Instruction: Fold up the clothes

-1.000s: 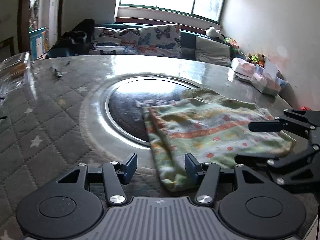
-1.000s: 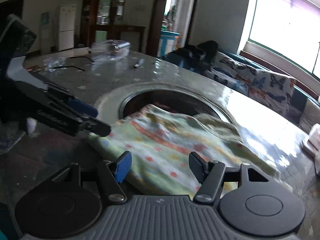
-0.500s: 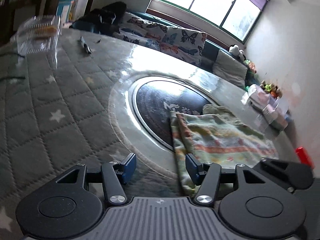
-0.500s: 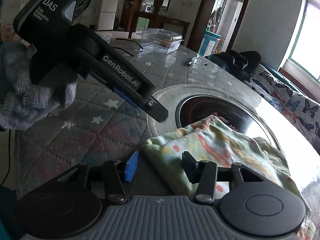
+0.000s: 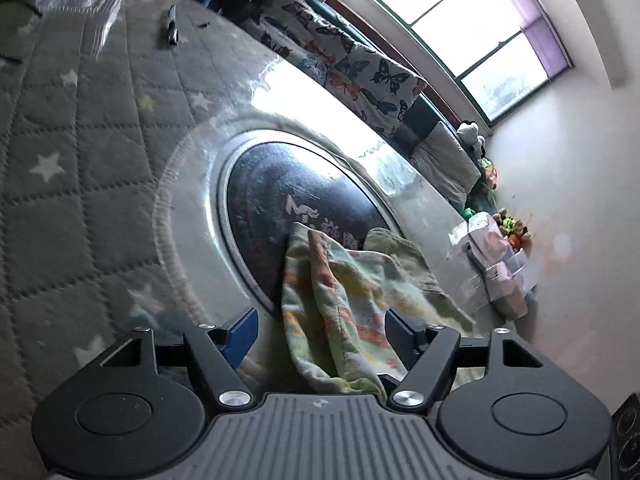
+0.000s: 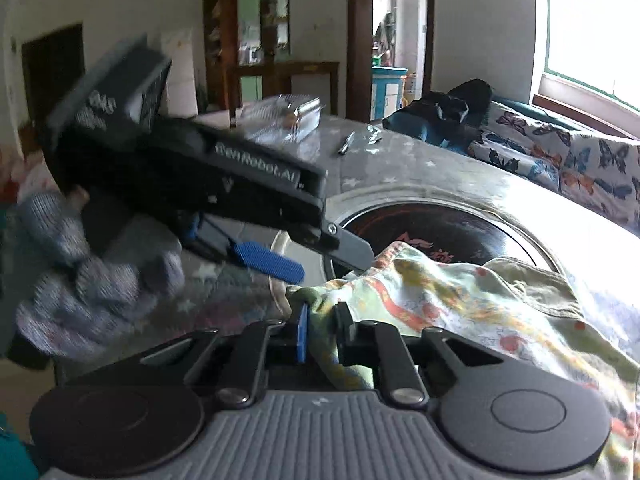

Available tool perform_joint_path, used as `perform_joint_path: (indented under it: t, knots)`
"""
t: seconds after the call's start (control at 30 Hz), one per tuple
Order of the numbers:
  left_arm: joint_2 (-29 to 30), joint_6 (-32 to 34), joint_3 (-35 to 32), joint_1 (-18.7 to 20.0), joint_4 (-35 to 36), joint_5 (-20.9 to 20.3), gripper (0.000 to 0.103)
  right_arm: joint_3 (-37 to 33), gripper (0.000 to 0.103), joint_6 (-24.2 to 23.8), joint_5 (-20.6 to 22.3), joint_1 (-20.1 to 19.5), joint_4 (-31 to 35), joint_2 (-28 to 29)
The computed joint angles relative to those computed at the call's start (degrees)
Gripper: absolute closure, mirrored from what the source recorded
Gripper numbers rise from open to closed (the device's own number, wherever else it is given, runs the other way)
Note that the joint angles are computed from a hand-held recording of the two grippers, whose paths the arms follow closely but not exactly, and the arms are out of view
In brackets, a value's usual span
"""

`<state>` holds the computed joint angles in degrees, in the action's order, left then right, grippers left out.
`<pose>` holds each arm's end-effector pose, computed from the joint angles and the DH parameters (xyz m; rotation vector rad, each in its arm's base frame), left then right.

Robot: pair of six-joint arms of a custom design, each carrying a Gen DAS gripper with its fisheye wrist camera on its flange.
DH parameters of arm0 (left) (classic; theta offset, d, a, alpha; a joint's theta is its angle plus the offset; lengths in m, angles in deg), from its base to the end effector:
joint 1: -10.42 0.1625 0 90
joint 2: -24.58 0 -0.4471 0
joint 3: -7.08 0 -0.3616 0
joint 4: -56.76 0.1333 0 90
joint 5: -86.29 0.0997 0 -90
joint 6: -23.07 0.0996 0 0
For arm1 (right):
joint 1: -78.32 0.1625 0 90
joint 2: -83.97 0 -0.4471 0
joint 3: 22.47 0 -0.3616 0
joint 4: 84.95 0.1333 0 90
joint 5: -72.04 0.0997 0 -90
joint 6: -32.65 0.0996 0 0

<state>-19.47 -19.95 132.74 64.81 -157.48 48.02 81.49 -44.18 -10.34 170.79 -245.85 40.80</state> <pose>-0.1129 -0.5209 0.1378 -0.6253 2.4323 -1.5029 0.1730 -0.6111 0.0731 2.0061 -2.3918 0.3456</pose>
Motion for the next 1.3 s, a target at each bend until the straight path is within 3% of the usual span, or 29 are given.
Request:
perform_joint_path:
  t: [0.3, 0.33, 0.37, 0.47, 0.57, 0.7, 0.87, 1.03, 1.17, 1.3]
  knots:
    - [1.16, -4.54, -2.98, 2.39, -0.18, -6.34, 0.032, -0.82, 0.091, 2.29, 3.28, -1.36, 3.01, -1.65]
    - [1.29, -4.63, -3.38, 2.72, -0.12, -6.94, 0.037, -0.7, 0.091, 2.13, 3.5, -1.47, 3.27, -1.88]
    - [1.35, -4.91, -3.67, 2.97, 0.06, -7.38, 0.049, -0.56, 0.091, 2.05, 3.7, -1.56, 3.51, -2.11]
    - [1.62, -4.65, -4.42, 3.53, 0.29, -8.56, 0.072, -0.71, 0.091, 2.11, 3.86, -1.63, 4.42, -2.33]
    - [1.67, -3.7, -4.84, 3.71, 0.97, -8.56, 0.088, -1.67, 0.09, 2.2, 3.47, -1.79, 5.96, -2.2]
    - [1.38, -3.07, -4.68, 3.62, 1.77, -7.71, 0.09, -2.58, 0.084, 3.69, 4.32, -2.53, 7.53, -2.82]
    - [1.34, -3.12, -4.54, 3.66, 2.38, -7.52, 0.09, -4.33, 0.077, 7.79, 3.94, -3.85, 3.49, -2.84]
    - [1.33, -2.94, -4.68, 3.51, 3.07, -7.15, 0.09, -9.9, 0.074, 13.53, -0.43, -4.67, -5.97, 2.13]
    - [1.33, -2.96, -4.82, 3.47, 3.7, -6.9, 0.09, -15.48, 0.075, 18.41, -4.93, -5.55, -9.04, 6.05]
    - [1.38, -2.58, -5.22, 3.52, 4.44, -6.83, 0.09, -17.18, 0.073, 20.02, -6.22, -6.7, -11.53, 6.76]
